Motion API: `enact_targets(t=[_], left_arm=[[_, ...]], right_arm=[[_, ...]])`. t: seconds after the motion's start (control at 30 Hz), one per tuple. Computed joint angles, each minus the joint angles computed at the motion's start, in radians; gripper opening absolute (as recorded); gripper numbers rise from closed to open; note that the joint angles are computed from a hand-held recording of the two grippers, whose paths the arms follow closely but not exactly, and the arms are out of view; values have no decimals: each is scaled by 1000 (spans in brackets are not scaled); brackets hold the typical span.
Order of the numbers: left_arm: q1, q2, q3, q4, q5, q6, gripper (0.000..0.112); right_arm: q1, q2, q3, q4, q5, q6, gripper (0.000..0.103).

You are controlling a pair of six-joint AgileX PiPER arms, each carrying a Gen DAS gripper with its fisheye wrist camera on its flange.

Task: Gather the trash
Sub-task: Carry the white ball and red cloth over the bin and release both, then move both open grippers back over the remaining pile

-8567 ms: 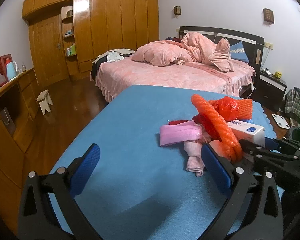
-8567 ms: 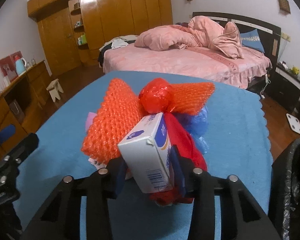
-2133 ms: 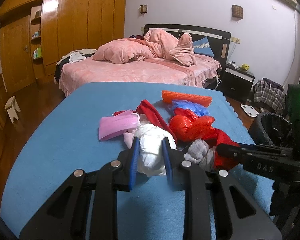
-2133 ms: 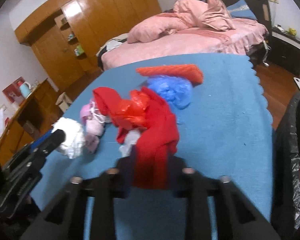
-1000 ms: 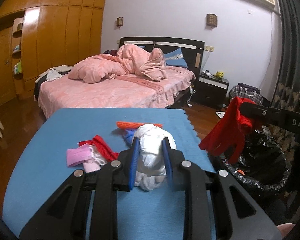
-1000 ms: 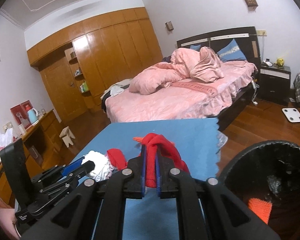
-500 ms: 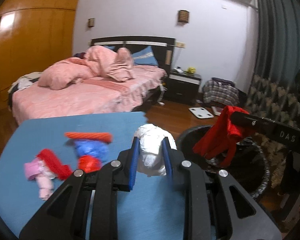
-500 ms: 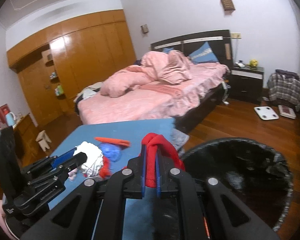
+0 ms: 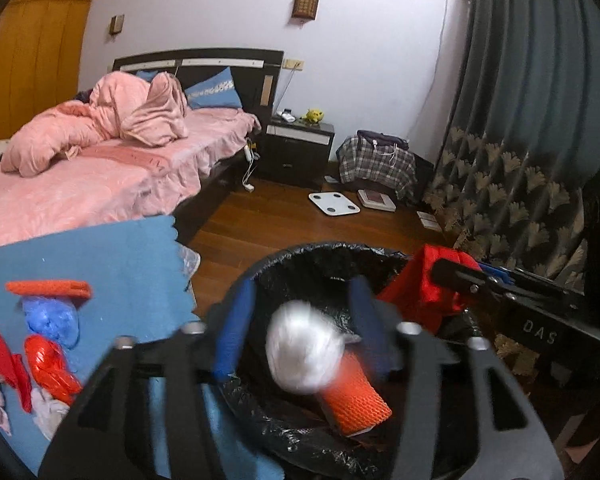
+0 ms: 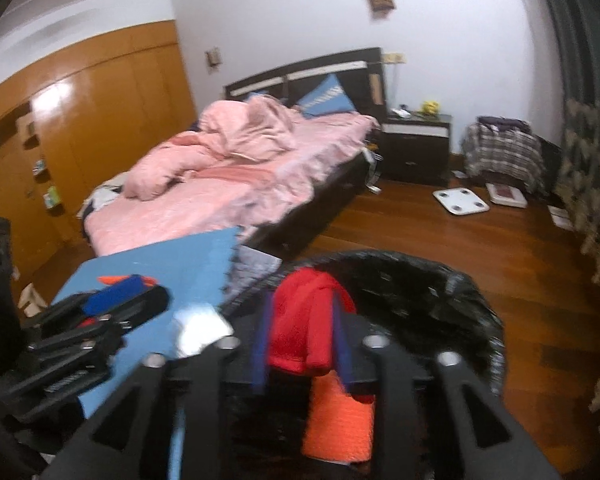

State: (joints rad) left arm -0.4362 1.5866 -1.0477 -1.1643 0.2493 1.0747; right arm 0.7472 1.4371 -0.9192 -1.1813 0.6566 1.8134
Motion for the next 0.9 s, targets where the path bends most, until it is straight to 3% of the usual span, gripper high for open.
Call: enact_targets(t=[0.07,0.1,0.23,0.4,0.5,0.73,0.9], left_arm=[[2,-5,18,-15,-28,23,63],[2,-13,32,13,-52,2,70],[50,-64,107,-48,-106,93,85],[170,-138,207,-56,-125,139,87],[275,-177,259,-129,-110,248,88],[543,-209,325,-213,-37,428,88],[713,-172,339,-319,-11,607,88]], right_arm=[[2,-14,29,-16,13,37,58],[8,-17,38,-24,24,54,73],[50,4,34,-49,94,125,98],[94,98,-52,-51,93,160,98],[120,169,-129,-60,84,136,98],[181,415,-417,11,20,-3,97],[226,587,-638,96,27,-134,97]])
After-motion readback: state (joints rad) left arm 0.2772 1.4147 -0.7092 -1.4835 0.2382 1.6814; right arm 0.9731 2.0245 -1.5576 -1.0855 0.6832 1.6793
